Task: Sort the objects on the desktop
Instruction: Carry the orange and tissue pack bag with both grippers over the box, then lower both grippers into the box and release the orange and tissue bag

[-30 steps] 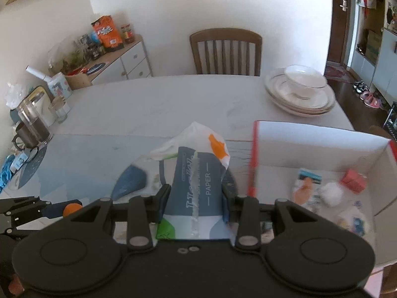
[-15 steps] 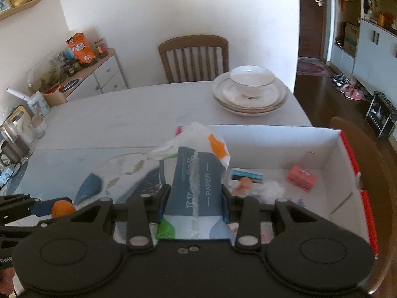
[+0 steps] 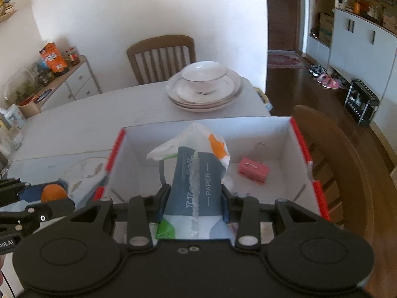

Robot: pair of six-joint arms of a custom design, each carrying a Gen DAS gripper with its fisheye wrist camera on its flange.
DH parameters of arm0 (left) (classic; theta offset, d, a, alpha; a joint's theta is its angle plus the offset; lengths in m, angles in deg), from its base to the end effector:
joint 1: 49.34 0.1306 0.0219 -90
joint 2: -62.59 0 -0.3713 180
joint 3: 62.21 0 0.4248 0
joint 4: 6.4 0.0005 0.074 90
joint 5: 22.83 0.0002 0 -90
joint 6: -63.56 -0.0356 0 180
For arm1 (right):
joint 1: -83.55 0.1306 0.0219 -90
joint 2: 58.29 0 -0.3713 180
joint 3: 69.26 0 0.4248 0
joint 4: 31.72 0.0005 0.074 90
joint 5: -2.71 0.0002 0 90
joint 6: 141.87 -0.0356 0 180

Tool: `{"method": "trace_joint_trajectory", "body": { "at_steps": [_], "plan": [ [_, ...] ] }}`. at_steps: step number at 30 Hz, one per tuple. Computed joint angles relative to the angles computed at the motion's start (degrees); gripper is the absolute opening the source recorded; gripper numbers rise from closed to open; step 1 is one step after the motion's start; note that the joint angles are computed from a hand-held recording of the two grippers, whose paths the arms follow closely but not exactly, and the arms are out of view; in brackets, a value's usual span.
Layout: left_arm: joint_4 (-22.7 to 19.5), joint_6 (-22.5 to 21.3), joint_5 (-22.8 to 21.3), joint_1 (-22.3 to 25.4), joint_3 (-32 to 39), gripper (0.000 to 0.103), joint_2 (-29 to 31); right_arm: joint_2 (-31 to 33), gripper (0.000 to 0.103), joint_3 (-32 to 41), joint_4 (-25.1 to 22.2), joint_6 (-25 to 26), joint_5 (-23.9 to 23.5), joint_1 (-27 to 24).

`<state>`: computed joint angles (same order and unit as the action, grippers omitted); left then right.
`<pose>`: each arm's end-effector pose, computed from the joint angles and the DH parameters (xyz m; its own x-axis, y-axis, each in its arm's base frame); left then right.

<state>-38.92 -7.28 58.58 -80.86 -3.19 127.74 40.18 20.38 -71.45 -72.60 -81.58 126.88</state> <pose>0.3208 -0.1911 0.3538 -0.6399 0.0118 -0.7683 0.2196 0.9610 -0.1682 0.4164 0.3872 0.3505 -0.7347 -0.2089 -0.6454 -0.4008 0.9013 0.1645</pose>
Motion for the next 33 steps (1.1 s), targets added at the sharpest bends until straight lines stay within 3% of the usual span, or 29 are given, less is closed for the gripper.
{"method": "trace_joint_trajectory", "body": {
  "at_steps": [15,21,33],
  "plan": [
    [1.3,-6.3,2.0,-0.2,10.6,0.035,17.0,0.8,0.039,-1.4,-2.5,1.1,-1.7,-2.6],
    [-1.9,-8.3,1.2,0.2,14.5,0.035,22.6,1.7,0.039,-1.6,-3.7,2.4,-3.2,-2.9],
    [-6.4,-9.0,1.7,0.9,18.0,0.035,27.1,3.9,0.039,-0.4,-5.2,3.6,-4.7,-3.0]
  ]
}}
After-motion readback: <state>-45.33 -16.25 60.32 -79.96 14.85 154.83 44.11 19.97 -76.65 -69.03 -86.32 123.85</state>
